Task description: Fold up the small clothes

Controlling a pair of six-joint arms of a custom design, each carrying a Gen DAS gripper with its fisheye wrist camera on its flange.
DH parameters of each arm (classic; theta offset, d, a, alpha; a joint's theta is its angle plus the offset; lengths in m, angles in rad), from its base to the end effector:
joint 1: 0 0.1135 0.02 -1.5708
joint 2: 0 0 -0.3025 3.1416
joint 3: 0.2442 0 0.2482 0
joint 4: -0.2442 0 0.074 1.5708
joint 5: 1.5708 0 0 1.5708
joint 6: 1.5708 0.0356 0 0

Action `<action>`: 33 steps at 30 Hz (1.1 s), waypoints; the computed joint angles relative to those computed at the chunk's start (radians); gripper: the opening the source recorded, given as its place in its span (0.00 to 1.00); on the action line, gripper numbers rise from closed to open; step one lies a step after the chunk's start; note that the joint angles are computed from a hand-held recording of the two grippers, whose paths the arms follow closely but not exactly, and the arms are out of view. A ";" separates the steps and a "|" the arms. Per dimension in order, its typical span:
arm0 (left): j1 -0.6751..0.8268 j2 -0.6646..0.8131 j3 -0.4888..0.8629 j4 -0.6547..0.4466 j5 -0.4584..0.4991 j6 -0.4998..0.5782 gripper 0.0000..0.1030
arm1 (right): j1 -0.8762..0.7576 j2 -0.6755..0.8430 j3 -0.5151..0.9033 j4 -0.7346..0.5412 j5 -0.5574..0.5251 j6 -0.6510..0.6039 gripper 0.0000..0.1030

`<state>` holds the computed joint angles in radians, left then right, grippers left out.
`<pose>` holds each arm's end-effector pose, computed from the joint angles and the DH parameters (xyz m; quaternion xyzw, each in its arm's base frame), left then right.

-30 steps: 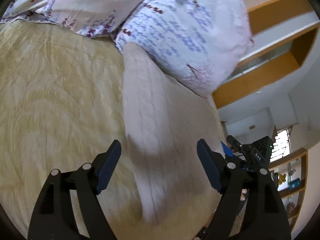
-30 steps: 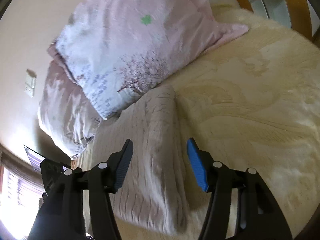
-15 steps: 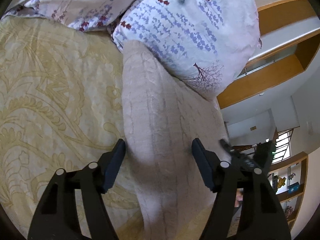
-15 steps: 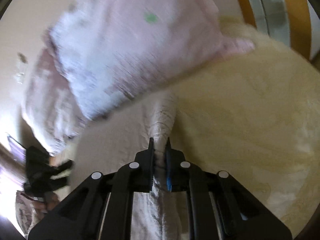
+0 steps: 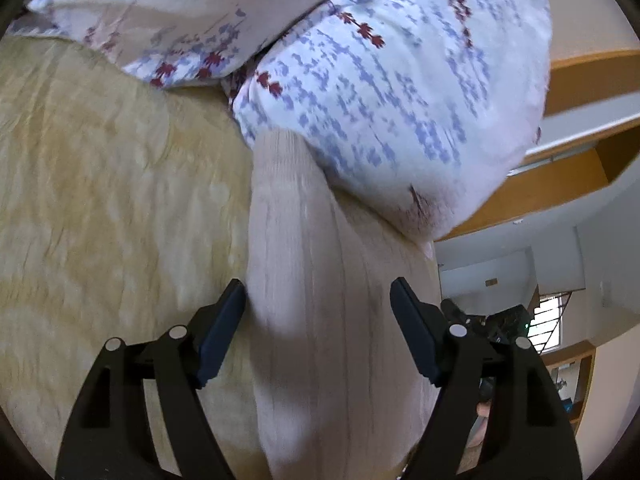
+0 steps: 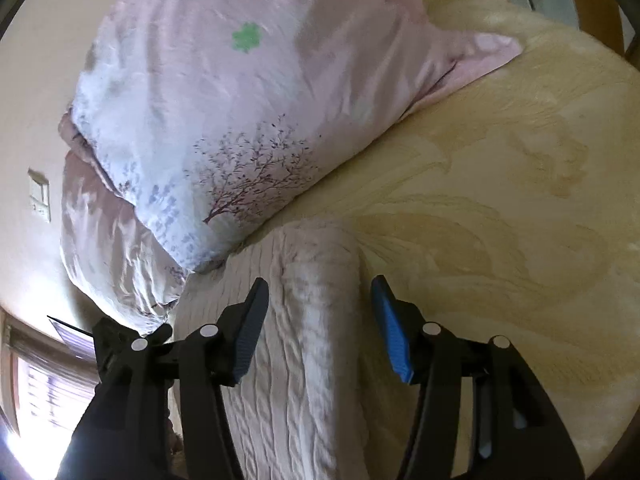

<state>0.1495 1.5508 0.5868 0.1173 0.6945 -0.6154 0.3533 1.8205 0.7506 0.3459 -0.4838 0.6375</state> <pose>0.2681 0.0173 0.1764 -0.2163 0.8608 -0.3865 0.2506 0.3152 0.1339 0.1543 0.0279 0.8902 0.3818 0.2471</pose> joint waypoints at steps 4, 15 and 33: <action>-0.005 0.052 0.043 0.031 -0.035 -0.033 0.44 | 0.042 -0.035 -0.016 0.069 0.066 -0.054 0.10; -0.074 0.043 0.110 -0.060 -0.341 0.125 0.06 | 0.133 0.023 0.093 -0.154 0.342 -0.118 0.09; -0.240 -0.501 -0.134 -0.281 -0.345 0.147 0.73 | 0.110 -0.358 -0.478 0.223 0.136 0.011 0.50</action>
